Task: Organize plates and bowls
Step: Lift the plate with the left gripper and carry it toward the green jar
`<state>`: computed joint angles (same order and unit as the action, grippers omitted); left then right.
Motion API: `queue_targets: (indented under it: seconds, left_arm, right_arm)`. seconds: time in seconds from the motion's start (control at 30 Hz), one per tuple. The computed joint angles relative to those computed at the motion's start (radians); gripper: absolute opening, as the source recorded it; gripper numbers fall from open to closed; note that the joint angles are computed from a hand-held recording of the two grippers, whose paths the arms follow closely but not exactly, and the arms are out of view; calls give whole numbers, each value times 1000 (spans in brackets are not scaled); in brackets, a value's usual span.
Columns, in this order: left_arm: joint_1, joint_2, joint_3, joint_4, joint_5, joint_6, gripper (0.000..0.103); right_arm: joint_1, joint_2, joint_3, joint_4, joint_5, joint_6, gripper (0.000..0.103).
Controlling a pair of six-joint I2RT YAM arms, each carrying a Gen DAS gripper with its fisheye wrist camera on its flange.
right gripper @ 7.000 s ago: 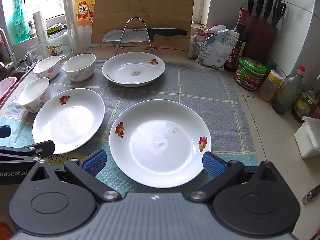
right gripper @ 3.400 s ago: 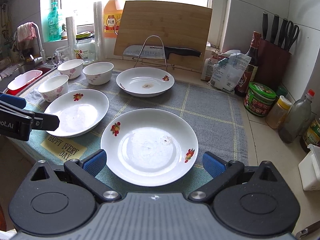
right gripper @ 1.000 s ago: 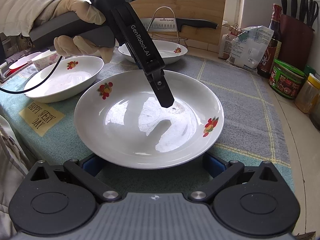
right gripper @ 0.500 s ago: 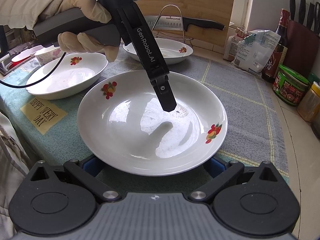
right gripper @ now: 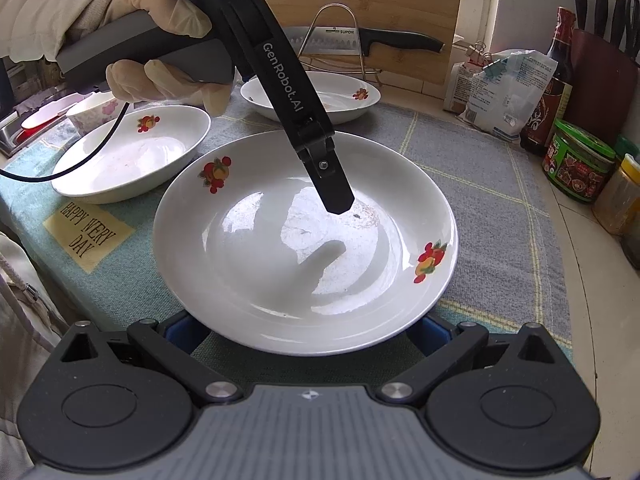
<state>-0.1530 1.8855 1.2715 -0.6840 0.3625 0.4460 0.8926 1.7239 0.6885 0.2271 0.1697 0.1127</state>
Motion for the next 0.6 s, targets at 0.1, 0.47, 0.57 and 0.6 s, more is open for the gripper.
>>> queue_targets:
  seconds: [0.1,0.47,0.57,0.6]
  left_arm:
    - [-8,9,27,-7,5,-9,81]
    - [-39,95,163,-28,14,-33,81]
    - [-47,131,210,-31,15,-36,81]
    - [-48,142,222,-30,16,-38,81]
  right_arm:
    - [-11,-16,0,-13,-3,-7,103]
    - [-82,-38,26,-48,-35,-53,103]
    - [-105,-34,38,-52,-43,-71,103]
    - [-114,-30,44,-55,-45,-78,103]
